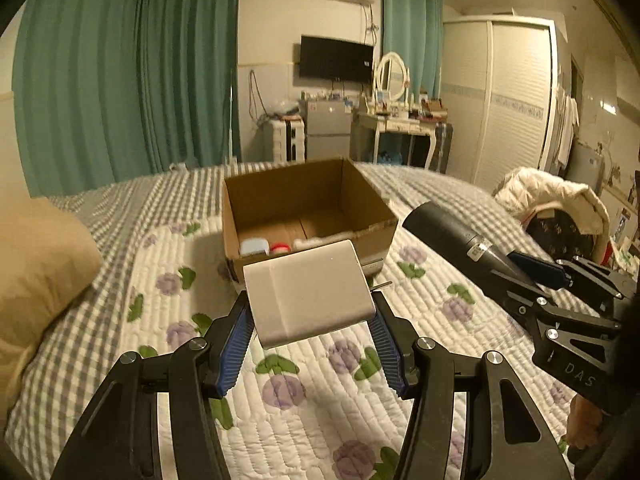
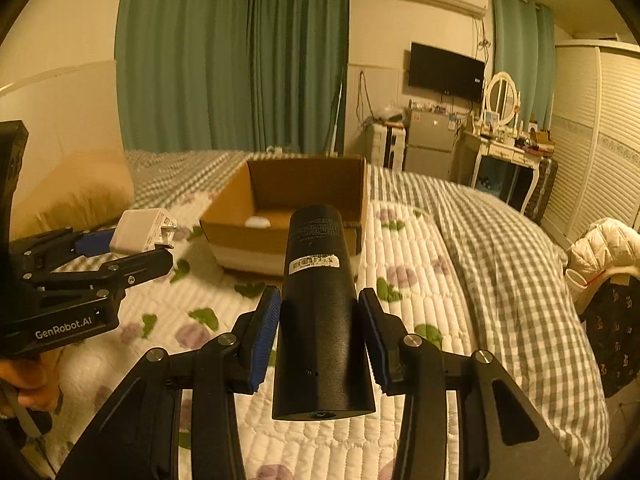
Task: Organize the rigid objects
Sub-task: 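Carry the charger plug and flashlight over the box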
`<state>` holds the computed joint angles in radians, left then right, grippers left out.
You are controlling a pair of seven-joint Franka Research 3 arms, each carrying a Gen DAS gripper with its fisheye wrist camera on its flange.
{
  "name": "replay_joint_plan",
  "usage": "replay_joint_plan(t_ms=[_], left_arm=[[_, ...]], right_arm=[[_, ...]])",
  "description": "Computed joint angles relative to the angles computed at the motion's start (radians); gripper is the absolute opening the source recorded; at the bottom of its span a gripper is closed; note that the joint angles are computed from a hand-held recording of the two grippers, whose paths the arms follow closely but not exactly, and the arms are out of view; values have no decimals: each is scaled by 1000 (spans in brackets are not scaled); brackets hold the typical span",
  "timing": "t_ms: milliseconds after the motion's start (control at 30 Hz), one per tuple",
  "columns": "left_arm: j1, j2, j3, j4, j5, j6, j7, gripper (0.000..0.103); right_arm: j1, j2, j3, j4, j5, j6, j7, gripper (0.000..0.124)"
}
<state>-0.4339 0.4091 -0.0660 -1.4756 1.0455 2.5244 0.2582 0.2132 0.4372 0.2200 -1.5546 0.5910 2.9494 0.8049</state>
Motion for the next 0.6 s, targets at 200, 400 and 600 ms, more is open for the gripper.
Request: replay_joint_plan(t_ms=[200,400,600], left_arm=[[-8,-44,10,-16,85,-12,-70,58],[12,-49,3,-1,117,-21,-90,58],[11,-16,10,60,133,-51,-85,58]], right_arm=[[-30,-31,49,-6,67,31,-62,41],[-21,-20,51,43,92,28,-85,41],[-4,28,44,121,83,26,-79,41]])
